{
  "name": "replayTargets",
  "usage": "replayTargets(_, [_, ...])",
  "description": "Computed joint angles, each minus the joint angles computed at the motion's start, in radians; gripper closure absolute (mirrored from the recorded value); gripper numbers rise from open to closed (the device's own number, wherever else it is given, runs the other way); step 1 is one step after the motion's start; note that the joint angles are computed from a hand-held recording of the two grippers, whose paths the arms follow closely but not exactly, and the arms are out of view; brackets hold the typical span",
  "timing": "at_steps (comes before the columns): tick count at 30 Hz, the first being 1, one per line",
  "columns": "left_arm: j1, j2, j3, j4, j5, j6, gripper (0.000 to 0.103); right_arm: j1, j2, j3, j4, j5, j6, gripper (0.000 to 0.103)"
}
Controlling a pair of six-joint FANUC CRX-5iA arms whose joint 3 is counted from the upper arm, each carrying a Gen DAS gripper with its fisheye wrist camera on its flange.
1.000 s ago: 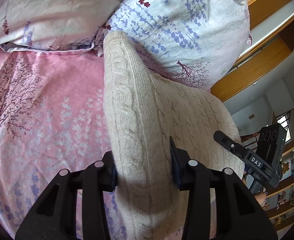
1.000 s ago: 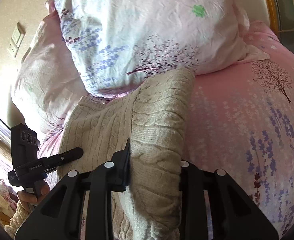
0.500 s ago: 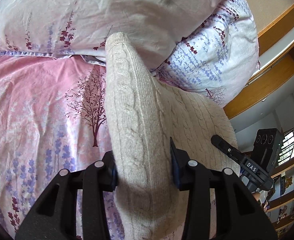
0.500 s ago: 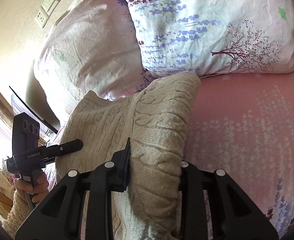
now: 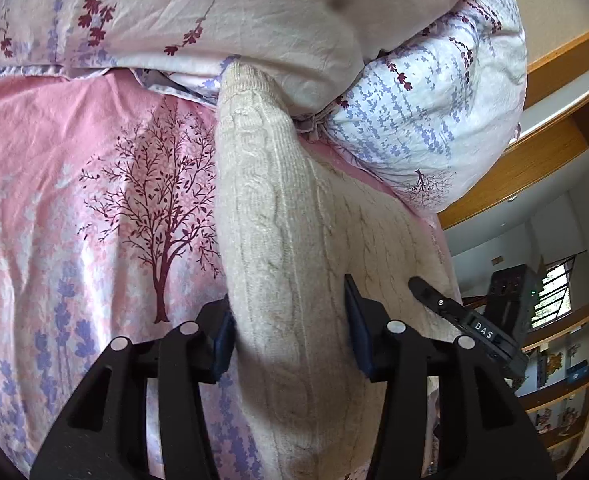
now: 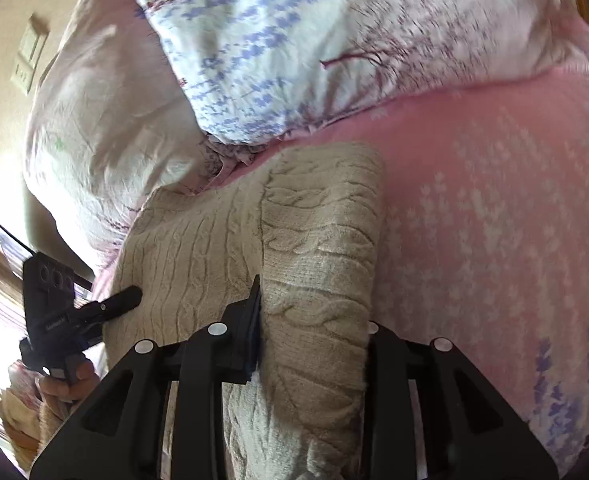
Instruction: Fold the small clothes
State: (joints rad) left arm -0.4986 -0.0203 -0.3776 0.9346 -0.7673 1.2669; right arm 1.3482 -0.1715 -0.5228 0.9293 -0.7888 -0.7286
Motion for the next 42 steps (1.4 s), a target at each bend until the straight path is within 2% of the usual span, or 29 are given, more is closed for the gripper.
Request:
replayTargets(2, [-0.001, 0.005, 0.008, -0.023, 0.007, 0.019, 0.045, -0.039, -0.039, -0.061, 0.033, 0.108, -0.087, 0.071])
replayTargets(4, [-0.004, 0.002, 0.014, -0.046, 0.017, 0.039, 0.044, -0.058, -0.058, -0.082, 0.023, 0.158, -0.098, 0.065])
replayTargets(6, [-0.008, -0.031, 0.019, -0.116, 0.047, 0.085, 0.044, -0.049, -0.083, -0.097, 0.028, 0.148, -0.113, 0.059])
replayTargets(9, [-0.026, -0.119, 0.050, -0.362, 0.140, 0.215, 0.043, -0.031, -0.139, -0.147, 0.146, 0.094, -0.233, 0.056])
replayTargets(11, [-0.060, -0.161, 0.066, -0.472, 0.204, 0.244, 0.038, -0.038, -0.167, -0.168, 0.177, 0.084, -0.278, 0.055])
replayTargets(13, [-0.101, -0.161, 0.098, -0.527, 0.220, 0.224, 0.036, -0.058, -0.168, -0.171, 0.169, 0.112, -0.270, 0.056])
replayTargets(15, [-0.140, -0.128, 0.150, -0.580, 0.195, 0.209, 0.035, -0.061, -0.140, -0.143, 0.112, 0.117, -0.201, 0.085])
replayTargets(17, [-0.170, -0.079, 0.209, -0.638, 0.157, 0.234, 0.035, -0.039, -0.119, -0.124, 0.102, 0.059, -0.175, 0.093])
replayTargets(21, [-0.169, -0.007, 0.262, -0.653, 0.083, 0.267, 0.038, -0.012, -0.108, -0.101, 0.072, -0.036, -0.152, 0.094])
replayTargets(23, [-0.166, 0.004, 0.272, -0.669, 0.064, 0.282, 0.044, -0.011, -0.089, -0.073, 0.012, -0.063, -0.098, 0.094])
replayTargets(25, [-0.178, 0.028, 0.315, -0.733, 0.027, 0.324, 0.045, -0.016, -0.062, -0.047, -0.030, -0.079, -0.060, 0.094])
replayTargets(28, [-0.245, 0.080, 0.431, -0.941, -0.049, 0.454, 0.044, -0.022, -0.047, -0.038, -0.045, -0.085, -0.049, 0.094])
replayTargets(30, [-0.282, 0.103, 0.477, -1.035, -0.075, 0.523, 0.043, -0.021, -0.046, -0.030, -0.058, -0.089, -0.029, 0.093])
replayTargets(34, [-0.299, 0.099, 0.489, -1.081, -0.083, 0.582, 0.042, 0.024, -0.052, -0.014, -0.056, -0.157, -0.001, 0.082])
replayTargets(36, [-0.310, 0.074, 0.478, -1.113, -0.094, 0.602, 0.041, 0.049, -0.072, -0.024, -0.038, -0.164, -0.017, 0.070])
replayTargets(38, [-0.327, 0.058, 0.474, -1.141, -0.102, 0.620, 0.037, 0.072, -0.090, -0.039, -0.006, -0.165, -0.043, 0.063])
replayTargets(42, [-0.350, 0.030, 0.457, -1.177, -0.109, 0.642, 0.037, 0.128, -0.112, -0.051, 0.018, -0.185, -0.059, 0.060])
